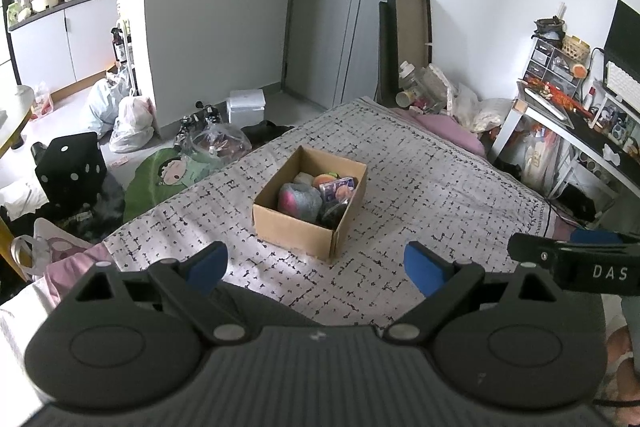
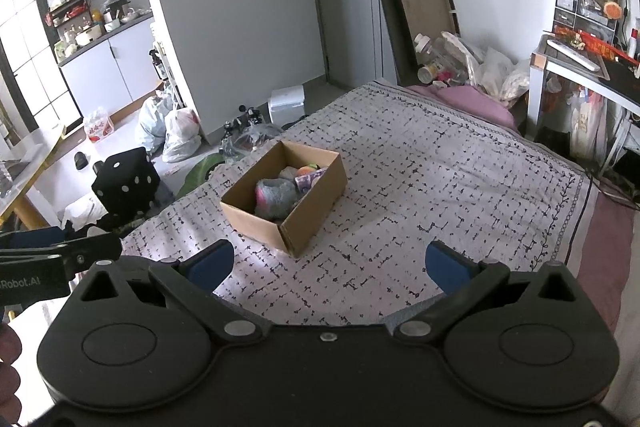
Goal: Organize soft objects
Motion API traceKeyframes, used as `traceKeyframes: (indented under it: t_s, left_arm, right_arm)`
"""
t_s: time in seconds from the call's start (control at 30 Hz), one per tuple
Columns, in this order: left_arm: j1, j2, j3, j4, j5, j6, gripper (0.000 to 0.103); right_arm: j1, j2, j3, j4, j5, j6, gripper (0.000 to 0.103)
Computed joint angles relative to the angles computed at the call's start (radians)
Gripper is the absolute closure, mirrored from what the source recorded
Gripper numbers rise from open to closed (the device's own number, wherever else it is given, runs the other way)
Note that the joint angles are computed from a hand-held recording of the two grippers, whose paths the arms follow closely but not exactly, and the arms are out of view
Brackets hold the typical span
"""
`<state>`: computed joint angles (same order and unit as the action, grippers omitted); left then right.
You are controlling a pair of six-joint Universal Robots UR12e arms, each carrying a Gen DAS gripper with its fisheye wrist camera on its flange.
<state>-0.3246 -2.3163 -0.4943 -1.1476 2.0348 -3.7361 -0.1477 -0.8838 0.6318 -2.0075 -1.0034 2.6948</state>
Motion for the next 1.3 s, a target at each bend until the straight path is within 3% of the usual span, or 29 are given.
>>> traceKeyframes:
  t_s: [0.7,1.3]
  left_arm:
    - [0.001,0.009,-0.022,0.009,-0.005,-0.02,0.009]
    - [0.001,0.014,-0.039,0.015,-0.008,-0.013,0.009]
  right_arm:
    - [0.004,-0.009,0.015,0.01,-0.008,-0.015,0.0]
    - [-0.001,-0.004,0.015,0.018,0.035,-0.028,0.0]
